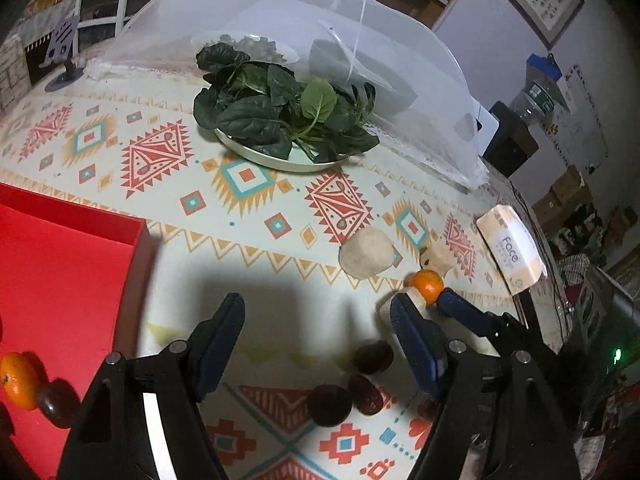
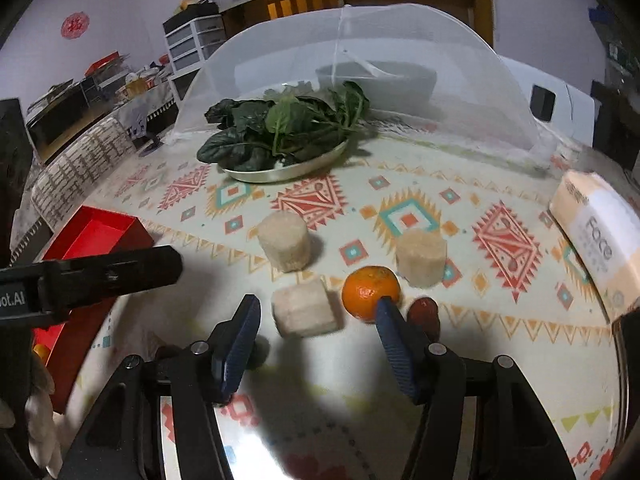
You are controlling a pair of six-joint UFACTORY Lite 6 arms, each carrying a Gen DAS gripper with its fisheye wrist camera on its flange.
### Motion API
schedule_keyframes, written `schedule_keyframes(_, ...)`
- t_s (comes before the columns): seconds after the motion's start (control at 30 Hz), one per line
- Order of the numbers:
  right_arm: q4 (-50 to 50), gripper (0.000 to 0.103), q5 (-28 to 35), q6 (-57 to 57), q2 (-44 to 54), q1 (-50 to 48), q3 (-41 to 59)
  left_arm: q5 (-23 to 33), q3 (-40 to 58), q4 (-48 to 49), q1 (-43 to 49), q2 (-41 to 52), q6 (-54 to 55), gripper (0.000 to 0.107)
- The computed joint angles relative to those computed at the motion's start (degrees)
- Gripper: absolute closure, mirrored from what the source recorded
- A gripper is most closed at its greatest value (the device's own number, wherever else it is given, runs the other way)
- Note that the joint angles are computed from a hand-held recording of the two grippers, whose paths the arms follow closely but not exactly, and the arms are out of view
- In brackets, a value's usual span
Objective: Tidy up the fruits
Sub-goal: 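Grasp a beige cube with the right gripper while the left gripper grasps a round beige piece, then carry both beige pieces over the red tray and open both grippers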
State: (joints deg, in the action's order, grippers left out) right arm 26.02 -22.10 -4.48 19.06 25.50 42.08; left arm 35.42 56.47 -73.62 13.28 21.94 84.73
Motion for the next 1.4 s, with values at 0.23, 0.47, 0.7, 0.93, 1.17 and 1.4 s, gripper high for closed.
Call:
schedule_keyframes(0.23,12.14,0.068,-0.55,-13.58,2.71,4.97,2.58,0.2,-0.75,0.48,0.96,-1.88,-0.84,0.032)
schedule_keyframes(0.47,-15.42,0.069,-1.2,16.95,-5.02,-2.69,-6.96,-1.28,-1.47,0.78,-1.83,-3.32,-1.21,0.032)
schedule_keyframes(0.7,-30.1,0.068,-9.34,33.97,-16.23,-8.58,-21.32,-9.21,6.49,-3.01,-12.1,6.85,-2.39,0.032)
schedule_keyframes(0.93,-42.99,0.068,-12.3,44.05,-13.49,-14.9,-20.77,-19.9,9.44,-12.36,-20.45,11.27,7.12,0.035)
schedule_keyframes(1.17,-41.19,0.068,-12.27,42.74,-14.79,-14.39,-21.72,-20.95,5.6,-16.4,-20.32,7.43,12.32,0.071)
schedule_keyframes(1.4,-36.03,0.068,-12.42,38.74,-15.55,-13.22,-22.63,-6.7,-7.59,-7.09,-5.49,-10.84,9.15,0.071)
